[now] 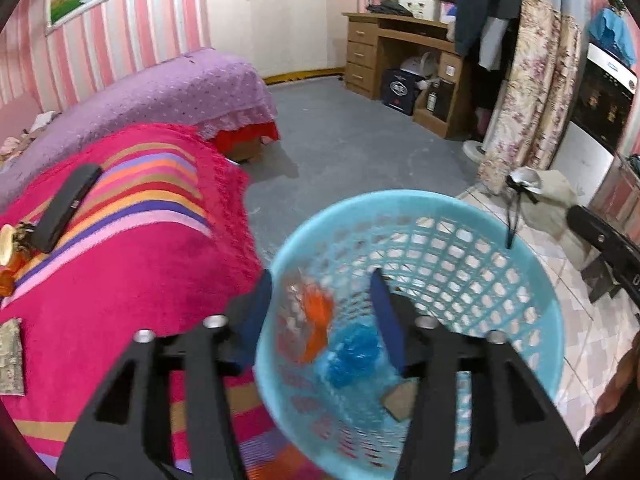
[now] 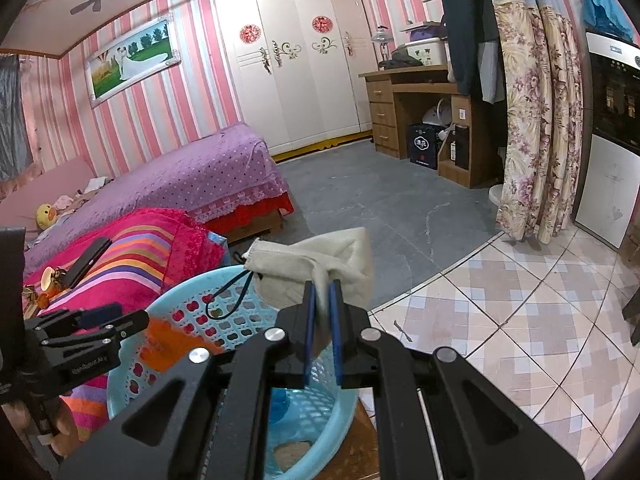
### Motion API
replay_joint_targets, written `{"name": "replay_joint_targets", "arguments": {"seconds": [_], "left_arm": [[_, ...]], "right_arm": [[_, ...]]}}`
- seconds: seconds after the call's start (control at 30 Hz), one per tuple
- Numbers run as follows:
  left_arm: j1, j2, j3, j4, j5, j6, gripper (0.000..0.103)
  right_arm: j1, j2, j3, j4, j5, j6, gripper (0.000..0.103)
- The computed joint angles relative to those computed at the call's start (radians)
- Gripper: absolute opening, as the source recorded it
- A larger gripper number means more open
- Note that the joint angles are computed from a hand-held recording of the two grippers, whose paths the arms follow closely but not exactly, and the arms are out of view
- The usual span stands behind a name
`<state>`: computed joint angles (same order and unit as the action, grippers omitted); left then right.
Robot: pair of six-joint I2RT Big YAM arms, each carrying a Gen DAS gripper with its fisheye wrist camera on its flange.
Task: Collect trash
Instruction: 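Carry the wrapper and cloth to the blue basket and open both tools, then move both tools back toward the paper packet on the bedspread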
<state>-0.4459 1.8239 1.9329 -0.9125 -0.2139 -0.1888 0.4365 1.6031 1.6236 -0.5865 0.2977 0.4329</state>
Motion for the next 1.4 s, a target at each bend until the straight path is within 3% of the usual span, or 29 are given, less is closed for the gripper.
{"name": "replay_joint_targets", "arguments": {"seconds": [0.1, 0.3, 0.47, 0.57, 0.6, 0.7, 0.8, 1.07, 1.4], "left_arm": [[0.017, -0.015, -0.017, 0.010, -0.034, 0.008, 0.071], [0.055, -0.060, -0.069, 0.047, -0.067, -0.002, 0.089], [0.083, -0.111, -0.131, 0.076, -0.067, -0.002, 0.091], [0.101, -0.142, -0.167, 0.089, -0.080, 0.004, 0.092], [0.108, -0.151, -0.176, 0.089, -0.076, 0.001, 0.092], [0.135, -0.190, -0.217, 0.097, -0.064, -0.003, 0.092], [0.162, -0.229, -0.253, 0.105, -0.062, 0.004, 0.094], [0.255, -0.338, -0.330, 0.112, -0.062, 0.044, 0.097], [0.417, -0.424, -0.393, 0.120, -0.011, 0.100, 0.097]], "right_arm": [[0.009, 0.012, 0.012, -0.003, 0.001, -0.006, 0.008], [0.027, 0.039, 0.042, -0.022, 0.000, -0.021, 0.011], [0.043, 0.070, 0.082, -0.060, 0.007, -0.021, 0.015], [0.058, 0.098, 0.121, -0.104, 0.034, -0.020, 0.057], [0.062, 0.101, 0.126, -0.107, 0.041, -0.021, 0.065], [0.081, 0.116, 0.160, -0.128, 0.087, -0.018, 0.084], [0.101, 0.126, 0.187, -0.130, 0.124, -0.012, 0.092], [0.171, 0.210, 0.344, -0.183, 0.193, -0.026, 0.098], [0.261, 0.376, 0.601, -0.254, 0.170, -0.039, 0.098]]}}
